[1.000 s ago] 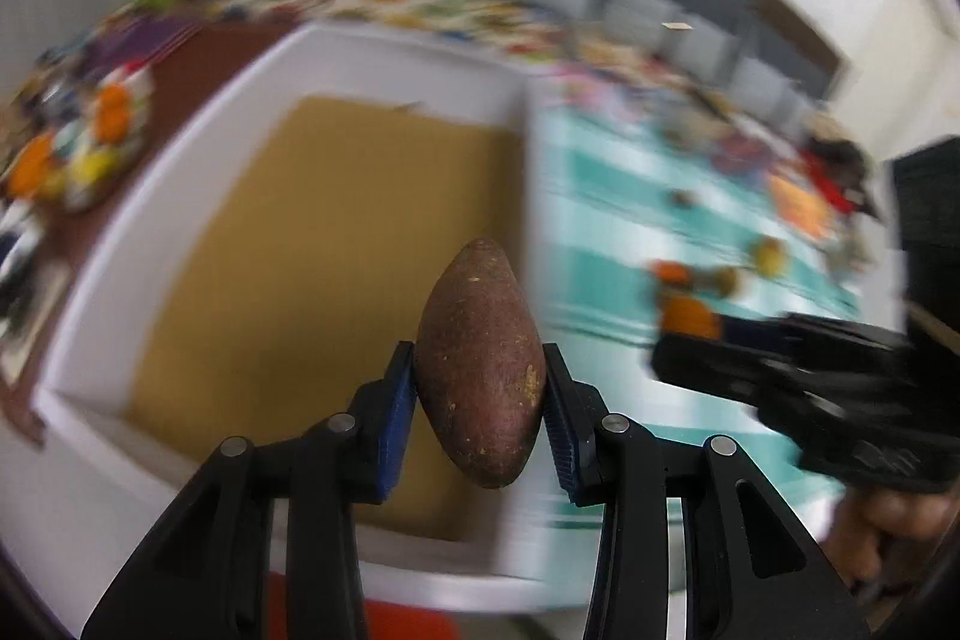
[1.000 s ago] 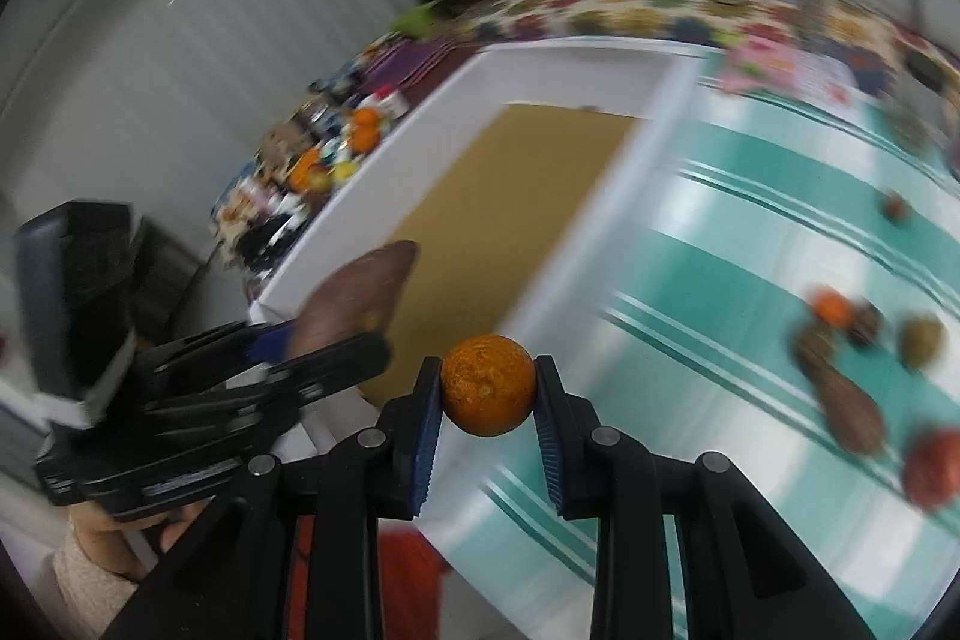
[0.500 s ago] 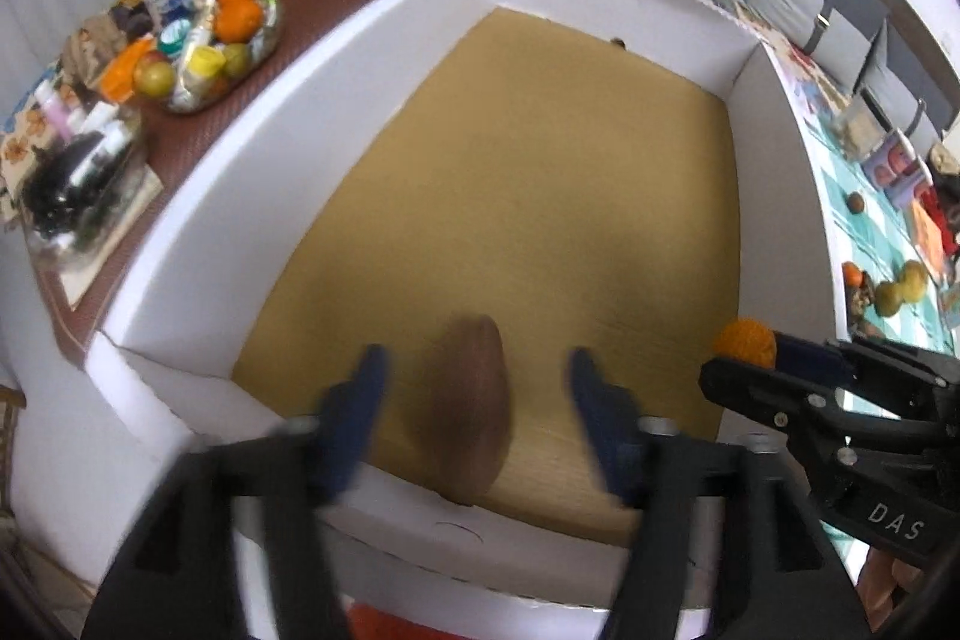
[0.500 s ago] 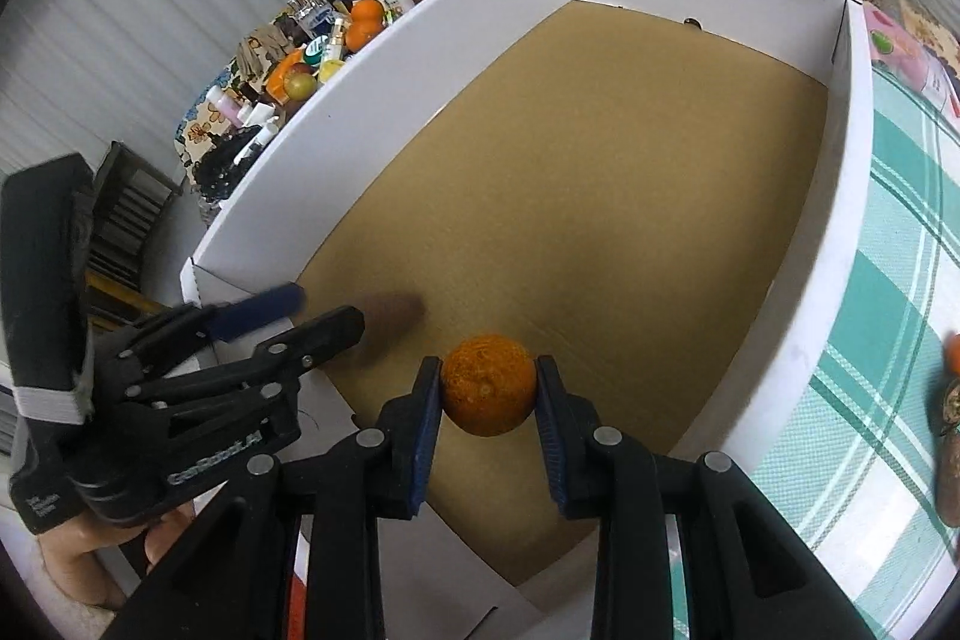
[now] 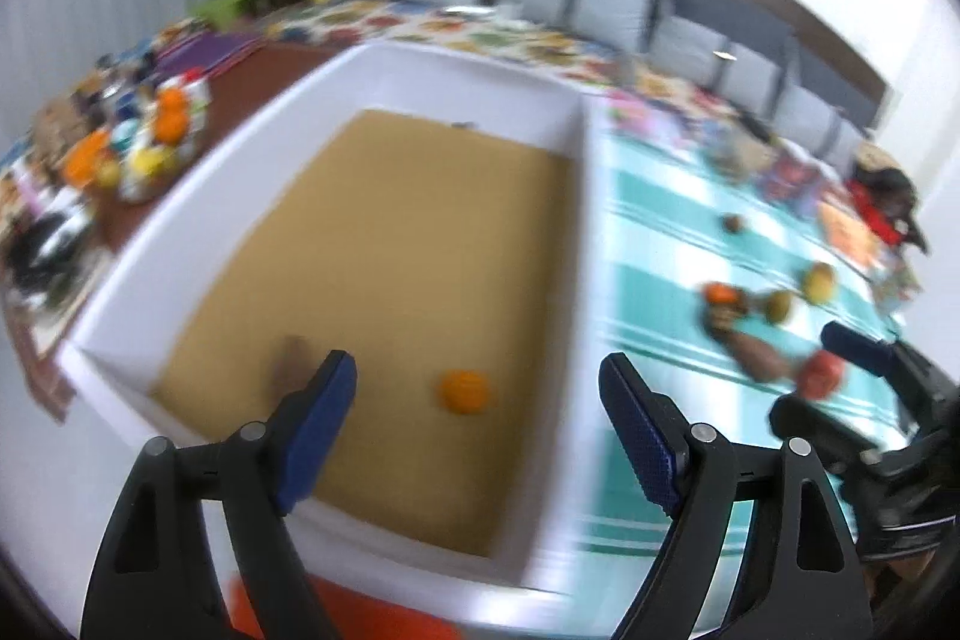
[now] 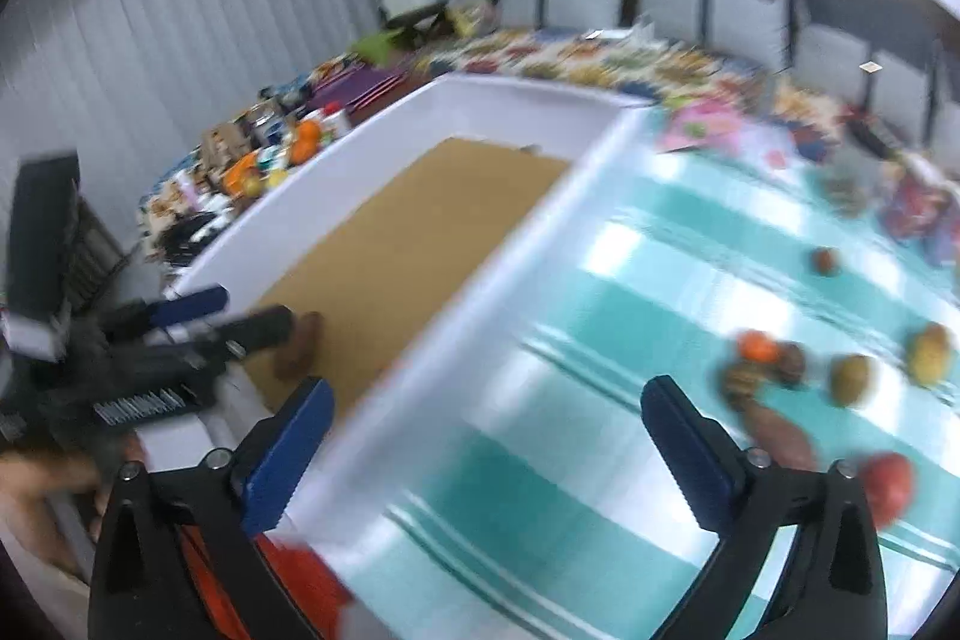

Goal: Organize fruits

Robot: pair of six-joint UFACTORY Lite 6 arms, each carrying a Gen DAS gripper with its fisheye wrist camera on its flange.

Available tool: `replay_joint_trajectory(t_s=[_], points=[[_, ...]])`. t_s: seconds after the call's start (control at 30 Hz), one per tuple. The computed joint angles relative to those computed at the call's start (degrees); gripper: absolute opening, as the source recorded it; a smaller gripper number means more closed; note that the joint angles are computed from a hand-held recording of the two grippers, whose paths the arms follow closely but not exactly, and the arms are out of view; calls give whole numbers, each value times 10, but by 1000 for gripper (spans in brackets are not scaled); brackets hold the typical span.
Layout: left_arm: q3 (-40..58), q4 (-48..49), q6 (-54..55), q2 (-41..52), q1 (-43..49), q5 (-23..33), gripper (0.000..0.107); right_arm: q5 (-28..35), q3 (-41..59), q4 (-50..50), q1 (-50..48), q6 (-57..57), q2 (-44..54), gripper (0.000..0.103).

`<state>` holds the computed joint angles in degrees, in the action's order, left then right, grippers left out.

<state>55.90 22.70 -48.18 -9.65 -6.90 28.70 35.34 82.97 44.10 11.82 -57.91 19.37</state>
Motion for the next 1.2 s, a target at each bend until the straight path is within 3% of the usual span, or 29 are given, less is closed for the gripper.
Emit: replay_joint_trajectory(t_s=[0.17,0.27,0.33,0.4,0.57,0.63,0.73,0.93,1.2], points=[[53,87,-148,95,-179,-28,88,-96,-205,150,-209,-300,-70,103],[115,102,-185,215,-243,-61,88,-140,-212,272,-329,-479,-1,103],[177,131,-225,316,-278,-78,88,-162,-161,310,-398,-524,71,103],[244,140,-225,403,-292,-81,88,-170,-76,276,-440,-474,149,103],[442,144,-208,593,-292,-41,88,-175,123,31,-449,-174,284,103],[516,188,-227,644,-298,5,88,-166,179,-18,-443,-106,321,103],[566,202,-213,682,-291,16,98,-154,215,-23,-441,-84,348,103],[550,229,-245,678,-293,8,98,-120,229,-4,-457,-88,363,103],[576,210,-224,695,-291,20,101,-122,224,1,-456,-93,361,103]])
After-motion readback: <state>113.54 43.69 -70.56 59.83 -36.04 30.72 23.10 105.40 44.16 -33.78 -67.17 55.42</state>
